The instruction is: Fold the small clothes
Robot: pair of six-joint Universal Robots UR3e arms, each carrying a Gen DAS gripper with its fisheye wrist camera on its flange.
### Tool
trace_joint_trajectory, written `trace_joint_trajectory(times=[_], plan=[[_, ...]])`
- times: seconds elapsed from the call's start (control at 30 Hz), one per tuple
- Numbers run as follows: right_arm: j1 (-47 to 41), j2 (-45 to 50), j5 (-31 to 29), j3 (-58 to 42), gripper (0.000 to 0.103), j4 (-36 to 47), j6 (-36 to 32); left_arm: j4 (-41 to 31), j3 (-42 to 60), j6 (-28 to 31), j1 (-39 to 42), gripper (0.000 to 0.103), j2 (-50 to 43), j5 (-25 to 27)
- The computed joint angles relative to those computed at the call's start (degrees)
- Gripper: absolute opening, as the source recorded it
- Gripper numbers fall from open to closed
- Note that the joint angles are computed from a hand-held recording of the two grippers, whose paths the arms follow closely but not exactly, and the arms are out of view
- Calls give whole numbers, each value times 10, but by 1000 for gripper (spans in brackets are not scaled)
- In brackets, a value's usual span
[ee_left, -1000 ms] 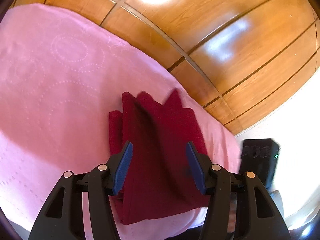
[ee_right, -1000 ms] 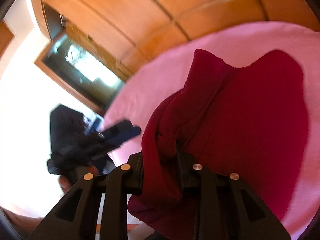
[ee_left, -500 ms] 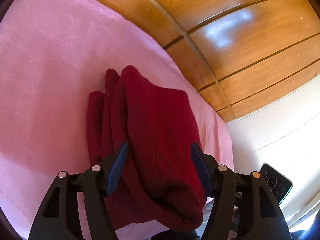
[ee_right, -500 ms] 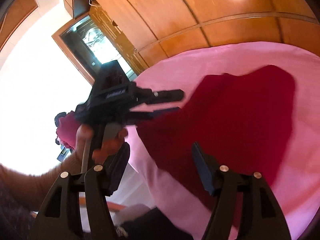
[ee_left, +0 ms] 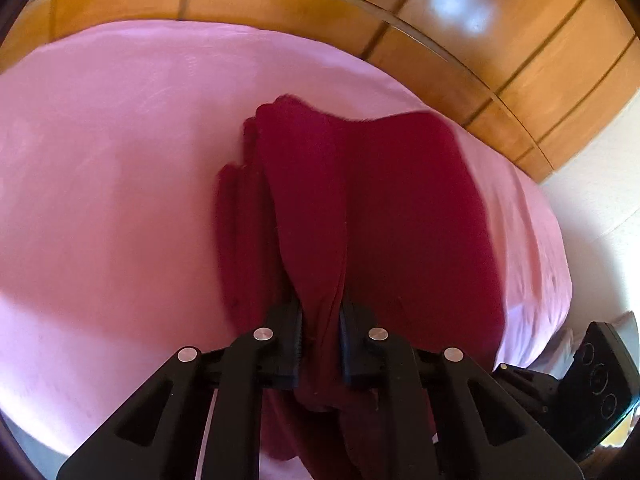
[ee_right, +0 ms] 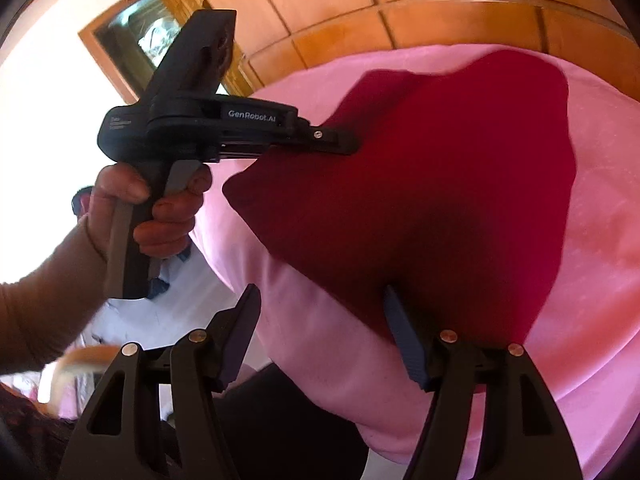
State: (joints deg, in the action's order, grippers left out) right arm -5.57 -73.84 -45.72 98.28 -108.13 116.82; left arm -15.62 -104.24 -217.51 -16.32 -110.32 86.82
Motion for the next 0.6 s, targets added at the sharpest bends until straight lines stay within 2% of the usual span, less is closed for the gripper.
trace_joint_trajectory(times=[0.07,0.13,0.2,0.27,0.3,0.33,0.4,0.43,0.53,0.6], plan=[[-5,-6,-3,-3,64,26,-19,56,-48,-19,0,13,13,-1],[-14,3,-3,-50,63,110,-47,71,-62,-32,-7,14,20,16],[-34,3,8,-83,63,160,-63,47,-42,-35,-23,16,22,45],[-59,7,28,-115,64,184,-55,1,-3,-36,-41,23,19,85],[-67,11,40,-129,67,176,-33,-17,22,-38,-49,31,10,105],[-71,15,50,-136,70,150,-2,-29,45,-43,-60,41,3,134],[-67,36,61,-154,71,52,99,-38,73,-46,-69,49,-4,166],[-68,44,61,-159,71,25,125,-43,86,-42,-70,49,-9,174],[-30,93,46,-193,71,-117,273,-95,155,-31,-77,49,-49,208],[-3,128,41,-228,71,-151,322,-150,208,-15,-91,49,-85,253]])
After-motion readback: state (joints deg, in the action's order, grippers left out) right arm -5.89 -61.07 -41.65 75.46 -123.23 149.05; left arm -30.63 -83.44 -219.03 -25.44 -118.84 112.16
